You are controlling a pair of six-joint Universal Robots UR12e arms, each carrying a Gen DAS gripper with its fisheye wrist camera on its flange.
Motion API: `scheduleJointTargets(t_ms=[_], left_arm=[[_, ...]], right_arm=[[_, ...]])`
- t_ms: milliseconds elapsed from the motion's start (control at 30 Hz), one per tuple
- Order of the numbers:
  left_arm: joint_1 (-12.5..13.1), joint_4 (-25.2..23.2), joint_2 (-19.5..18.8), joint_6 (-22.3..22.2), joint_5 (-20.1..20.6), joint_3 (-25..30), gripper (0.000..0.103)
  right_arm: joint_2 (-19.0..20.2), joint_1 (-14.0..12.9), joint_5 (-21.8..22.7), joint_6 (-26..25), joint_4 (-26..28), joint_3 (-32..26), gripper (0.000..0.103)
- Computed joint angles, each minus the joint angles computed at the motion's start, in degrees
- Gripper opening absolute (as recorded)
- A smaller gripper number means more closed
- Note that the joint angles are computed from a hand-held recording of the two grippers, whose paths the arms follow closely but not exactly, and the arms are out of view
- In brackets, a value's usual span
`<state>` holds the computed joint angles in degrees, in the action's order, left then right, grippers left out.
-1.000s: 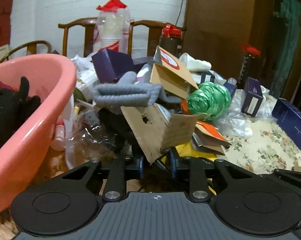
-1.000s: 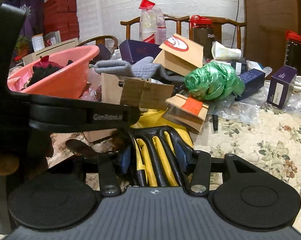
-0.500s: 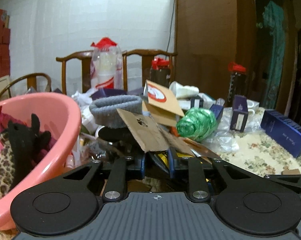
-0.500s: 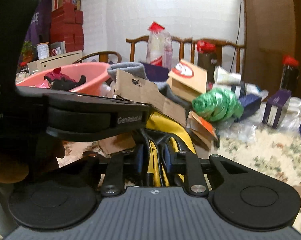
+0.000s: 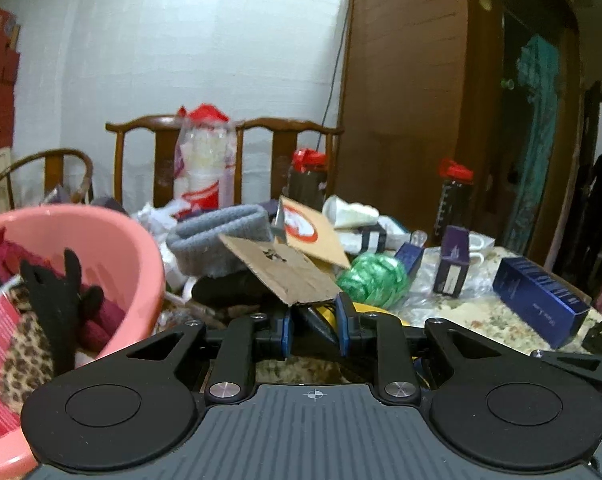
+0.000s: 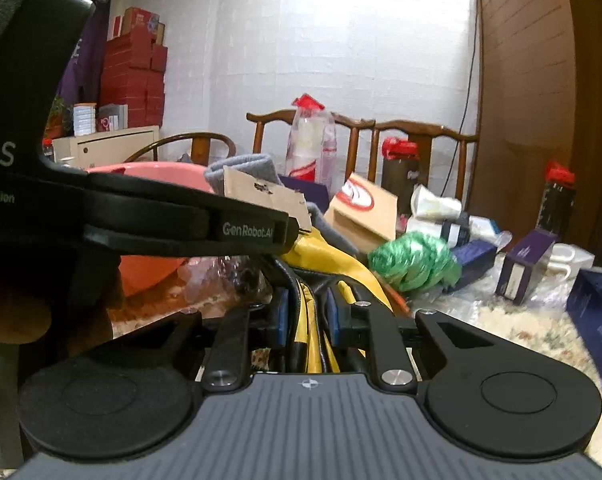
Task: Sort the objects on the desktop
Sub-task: 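Grasp the yellow-black gloves with the right tool while the left tool grasps the grey knit item, then carry the gloves and grey knit item over the pink basin and open both tools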
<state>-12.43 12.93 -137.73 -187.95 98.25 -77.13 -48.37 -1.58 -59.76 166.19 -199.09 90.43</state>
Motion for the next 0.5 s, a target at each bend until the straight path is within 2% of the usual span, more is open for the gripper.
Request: scheduleJointTargets(t_ms=[500], left_arm=[[-0.82,5.14,4.40,4.07,1.33,-3.38,0.018]], right_arm=[[-4.41,-0.52,1.28,0.82,-7.08,4.07,0.022]])
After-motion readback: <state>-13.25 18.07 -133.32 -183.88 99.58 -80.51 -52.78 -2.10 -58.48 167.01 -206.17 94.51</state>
